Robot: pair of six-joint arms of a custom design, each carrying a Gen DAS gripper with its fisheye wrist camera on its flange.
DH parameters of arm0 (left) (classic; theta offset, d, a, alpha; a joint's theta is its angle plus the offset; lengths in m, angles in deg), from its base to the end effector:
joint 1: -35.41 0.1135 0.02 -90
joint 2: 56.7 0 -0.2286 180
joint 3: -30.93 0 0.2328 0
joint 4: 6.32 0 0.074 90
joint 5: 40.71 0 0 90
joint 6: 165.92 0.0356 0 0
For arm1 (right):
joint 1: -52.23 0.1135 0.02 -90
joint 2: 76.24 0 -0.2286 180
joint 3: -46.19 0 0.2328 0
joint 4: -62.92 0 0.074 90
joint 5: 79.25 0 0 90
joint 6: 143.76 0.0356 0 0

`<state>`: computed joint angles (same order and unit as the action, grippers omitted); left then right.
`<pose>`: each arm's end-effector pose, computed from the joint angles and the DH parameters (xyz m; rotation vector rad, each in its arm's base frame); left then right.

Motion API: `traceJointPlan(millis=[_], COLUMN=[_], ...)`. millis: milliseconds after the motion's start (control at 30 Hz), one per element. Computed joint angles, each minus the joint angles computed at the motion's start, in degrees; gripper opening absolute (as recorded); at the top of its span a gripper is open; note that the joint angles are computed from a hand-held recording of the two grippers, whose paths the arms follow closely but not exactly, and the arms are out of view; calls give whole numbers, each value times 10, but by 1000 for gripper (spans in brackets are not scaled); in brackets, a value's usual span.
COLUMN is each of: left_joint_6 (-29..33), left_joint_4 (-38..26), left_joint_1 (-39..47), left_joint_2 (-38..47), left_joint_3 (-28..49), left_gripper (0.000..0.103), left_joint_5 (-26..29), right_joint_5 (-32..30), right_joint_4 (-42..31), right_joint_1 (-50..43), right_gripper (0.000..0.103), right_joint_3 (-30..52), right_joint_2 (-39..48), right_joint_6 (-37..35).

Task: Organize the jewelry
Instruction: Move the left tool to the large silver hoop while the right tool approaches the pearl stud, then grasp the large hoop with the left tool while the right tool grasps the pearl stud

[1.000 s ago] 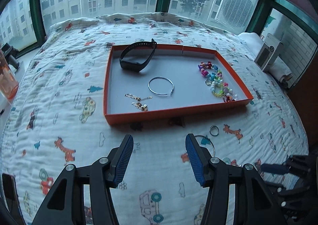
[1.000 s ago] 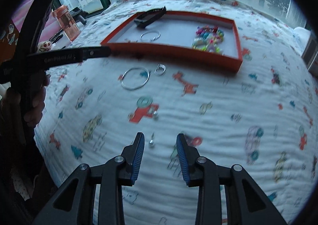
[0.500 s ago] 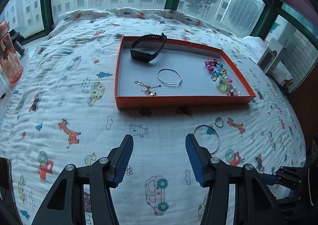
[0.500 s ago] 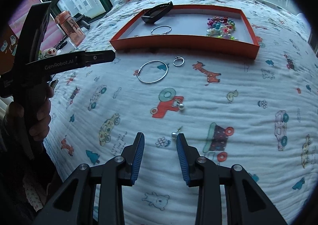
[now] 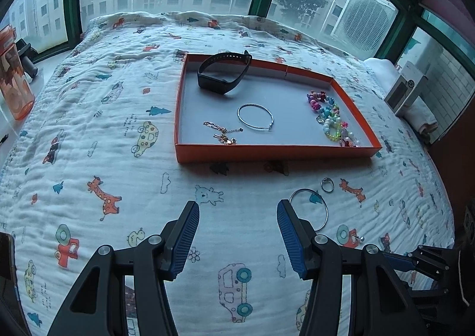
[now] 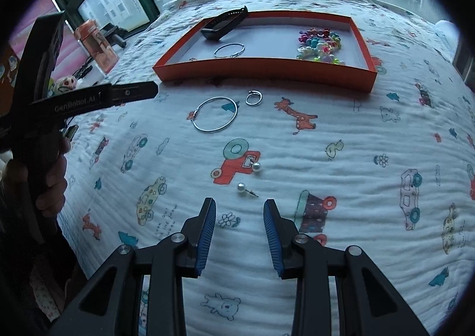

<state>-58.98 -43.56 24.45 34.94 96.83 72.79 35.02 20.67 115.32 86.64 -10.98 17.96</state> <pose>0.2768 -0.0681 0.1459 0.7549 2.4988 -0.5089 0.0932 0.1513 0.1254 0.3074 2.5730 0.2711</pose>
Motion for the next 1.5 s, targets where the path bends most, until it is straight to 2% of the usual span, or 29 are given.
traceJointPlan(millis=[333,533,833,933,1133,1300,1433,1500], left_joint_6=[10,38,72,82,98,142,152,154], left_joint_4=[2,-10,-28,-32,-43,-88,-72,-53], left_joint_1=[3,22,39,35,19,-6,-53,-79], left_joint_2=[25,43,49,47,37,42,36,35], left_joint_3=[11,29,39,36,25,36,23,16], left_gripper=[59,59,59,59,59,59,60,66], left_joint_5=[22,47,69,72,78,104,77,58], right_joint_5=[25,42,50,56,58,57,61,65], right_joint_4=[-22,-74,-123,-137,-131,-109,-115,-120], right_joint_1=[-2,1,6,10,9,11,14,13], right_gripper=[37,28,27,22,19,19,19,19], right_joint_3=[60,115,170,182,169,136,121,111], right_joint_2=[88,153,214,227,213,168,136,114], right_joint_6=[71,99,126,136,135,135,118,107])
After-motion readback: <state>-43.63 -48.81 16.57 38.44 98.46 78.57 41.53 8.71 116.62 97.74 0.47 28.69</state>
